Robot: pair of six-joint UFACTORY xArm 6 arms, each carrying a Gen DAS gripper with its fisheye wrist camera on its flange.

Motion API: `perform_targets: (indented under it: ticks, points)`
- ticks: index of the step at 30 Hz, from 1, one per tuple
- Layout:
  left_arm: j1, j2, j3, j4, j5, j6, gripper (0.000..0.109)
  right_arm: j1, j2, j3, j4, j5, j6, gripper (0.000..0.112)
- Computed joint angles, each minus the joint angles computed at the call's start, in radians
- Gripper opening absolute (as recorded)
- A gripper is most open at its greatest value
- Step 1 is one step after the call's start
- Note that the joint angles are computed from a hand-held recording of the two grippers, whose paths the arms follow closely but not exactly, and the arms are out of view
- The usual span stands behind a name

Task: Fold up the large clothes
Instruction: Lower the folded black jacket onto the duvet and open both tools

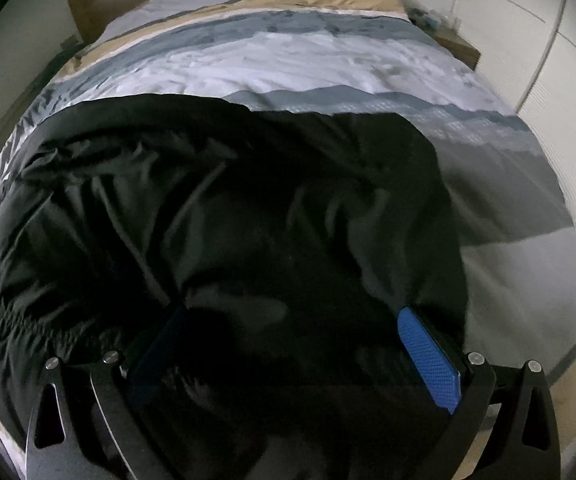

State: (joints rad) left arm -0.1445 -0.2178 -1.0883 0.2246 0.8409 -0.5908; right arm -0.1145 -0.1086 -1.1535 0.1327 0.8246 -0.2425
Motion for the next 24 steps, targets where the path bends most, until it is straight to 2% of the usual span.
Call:
perform_targets:
  ticks: [10,17,24]
  points:
    - [-0.025,-0.133,0.076,0.028,0.034,-0.006,0.072,-0.057,-0.106,0.032,-0.027,0.073,-0.017,0.103]
    - [-0.014,-0.202,0.112,0.027,0.064,-0.003,0.072,-0.101,-0.139,0.019,-0.038,0.109,-0.005,0.102]
    - [0.018,-0.255,0.147,0.007,0.074,0.008,0.072,-0.134,-0.159,0.029,0.015,0.154,0.004,0.103]
